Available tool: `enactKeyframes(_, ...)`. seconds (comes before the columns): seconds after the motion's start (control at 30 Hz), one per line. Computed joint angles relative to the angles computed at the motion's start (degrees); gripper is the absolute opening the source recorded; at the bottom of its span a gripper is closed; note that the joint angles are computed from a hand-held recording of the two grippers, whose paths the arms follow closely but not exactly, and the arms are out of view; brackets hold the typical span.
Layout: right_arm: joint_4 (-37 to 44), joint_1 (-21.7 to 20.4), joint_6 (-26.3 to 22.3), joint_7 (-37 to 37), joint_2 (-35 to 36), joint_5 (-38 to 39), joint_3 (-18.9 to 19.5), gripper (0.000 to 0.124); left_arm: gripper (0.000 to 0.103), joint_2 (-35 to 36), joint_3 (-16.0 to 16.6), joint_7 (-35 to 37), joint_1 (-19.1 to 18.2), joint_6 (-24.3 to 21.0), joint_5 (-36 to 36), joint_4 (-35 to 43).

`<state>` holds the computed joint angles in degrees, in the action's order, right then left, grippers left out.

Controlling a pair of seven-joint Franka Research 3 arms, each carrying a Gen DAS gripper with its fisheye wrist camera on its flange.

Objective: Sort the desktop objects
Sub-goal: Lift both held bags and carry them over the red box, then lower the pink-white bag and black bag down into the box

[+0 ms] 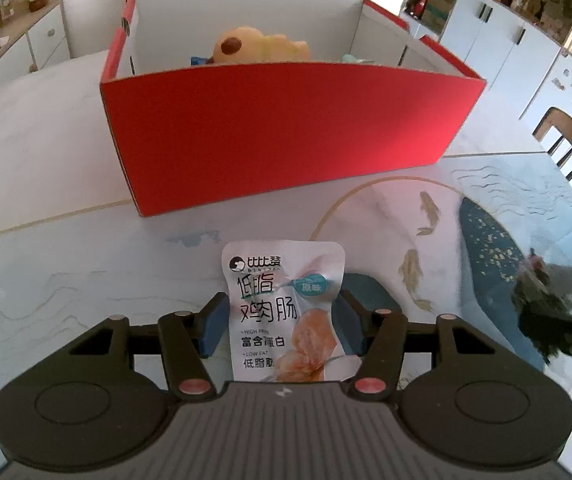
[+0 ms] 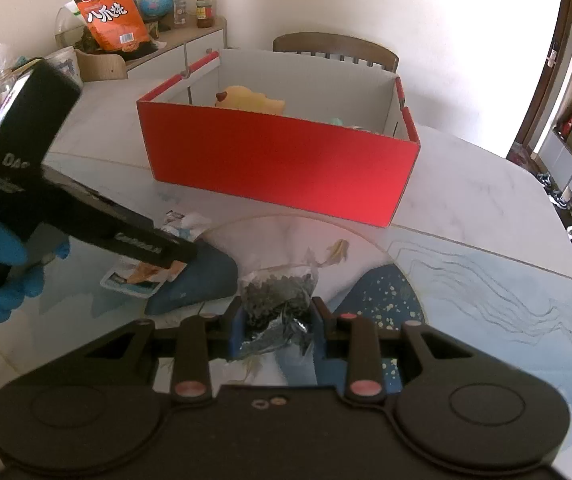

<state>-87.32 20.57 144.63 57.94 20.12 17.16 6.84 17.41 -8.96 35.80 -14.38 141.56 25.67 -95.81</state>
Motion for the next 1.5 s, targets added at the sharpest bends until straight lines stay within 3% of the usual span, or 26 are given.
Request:
enactKeyframes(0.37, 1.5, -0.02, 0.06, -0.98, 0.39, 0.62, 0.34, 0.032, 0.057, -5.27, -0.95, -0.92, 0.35, 3.82, -0.71, -4.79)
enactKeyframes(0.63, 2.34, 0.19, 0.55, -1.68, 0.23, 1.03, 0.55, 0.032, 0.057, -7.12, -1.28, -1.06, 0.3, 3.79, 0.03, -4.24)
enactKeyframes(1.07, 8.5, 0.4, -0.41, -2.19, 2.17, 1.82, 0.81, 0.032, 0.057, -6.06, -0.98, 0.45, -0.22, 1.37, 3.31, 3.08)
enactKeyframes(1.5, 25.84, 0.88, -5.7, -0.03, 11.01, 1.04, 0.66, 0.032, 0.057, -1.46, 0.28, 3.25, -0.75, -3.04, 4.83, 14.46)
